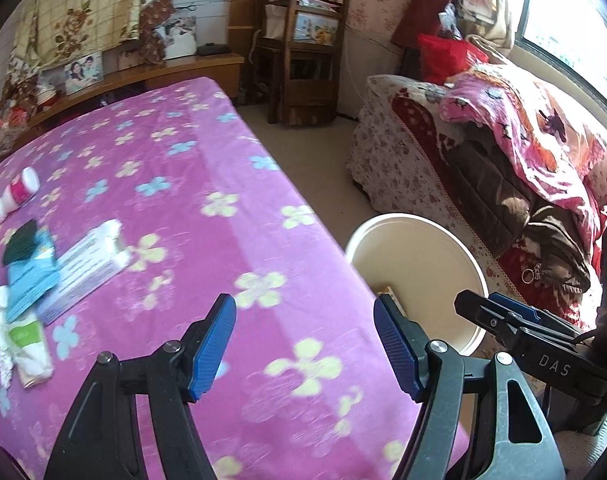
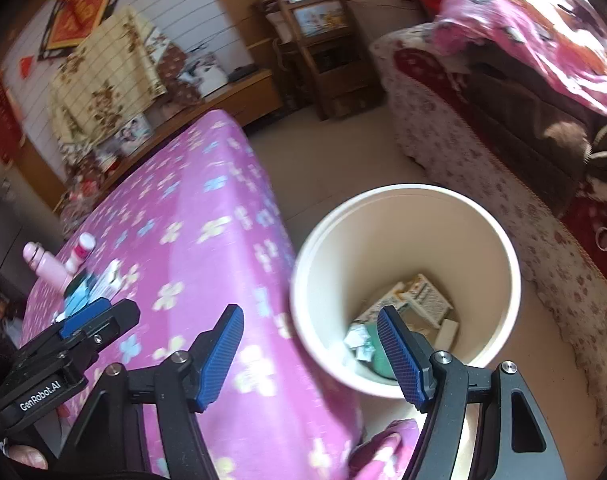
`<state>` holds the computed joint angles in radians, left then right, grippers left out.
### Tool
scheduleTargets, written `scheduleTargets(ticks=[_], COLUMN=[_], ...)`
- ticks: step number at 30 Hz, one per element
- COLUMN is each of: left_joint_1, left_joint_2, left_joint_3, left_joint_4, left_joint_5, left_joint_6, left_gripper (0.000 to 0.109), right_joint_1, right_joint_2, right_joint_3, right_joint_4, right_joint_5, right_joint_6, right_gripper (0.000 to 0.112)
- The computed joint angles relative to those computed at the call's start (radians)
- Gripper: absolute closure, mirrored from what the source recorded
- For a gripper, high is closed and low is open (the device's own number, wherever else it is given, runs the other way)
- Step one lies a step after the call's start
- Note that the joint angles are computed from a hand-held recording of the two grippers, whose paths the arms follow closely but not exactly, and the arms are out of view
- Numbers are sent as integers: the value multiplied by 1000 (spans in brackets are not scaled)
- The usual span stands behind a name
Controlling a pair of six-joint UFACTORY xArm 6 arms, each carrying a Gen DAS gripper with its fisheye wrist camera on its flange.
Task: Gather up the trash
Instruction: 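Move both tools back over the table toward the remaining trash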
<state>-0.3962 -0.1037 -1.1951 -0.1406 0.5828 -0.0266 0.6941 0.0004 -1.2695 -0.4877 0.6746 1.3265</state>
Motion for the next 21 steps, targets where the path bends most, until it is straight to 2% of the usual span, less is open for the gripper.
scheduleTargets(ticks=[11, 21], left_joint_1=[170, 382], left_joint_2=[-176, -286], left_joint_3=[153, 248], left_joint_4=[146, 161], left_joint_5=[-8, -6], left_joint_6=[-103, -95], left_gripper=[37, 37], right_joint_1=[101, 174], right_joint_2=[230, 500], right_joint_3=[-314, -717], right_joint_4=[44, 108], right_joint_5=[25, 113], right_joint_6=[-140, -308], right_gripper=[39, 39])
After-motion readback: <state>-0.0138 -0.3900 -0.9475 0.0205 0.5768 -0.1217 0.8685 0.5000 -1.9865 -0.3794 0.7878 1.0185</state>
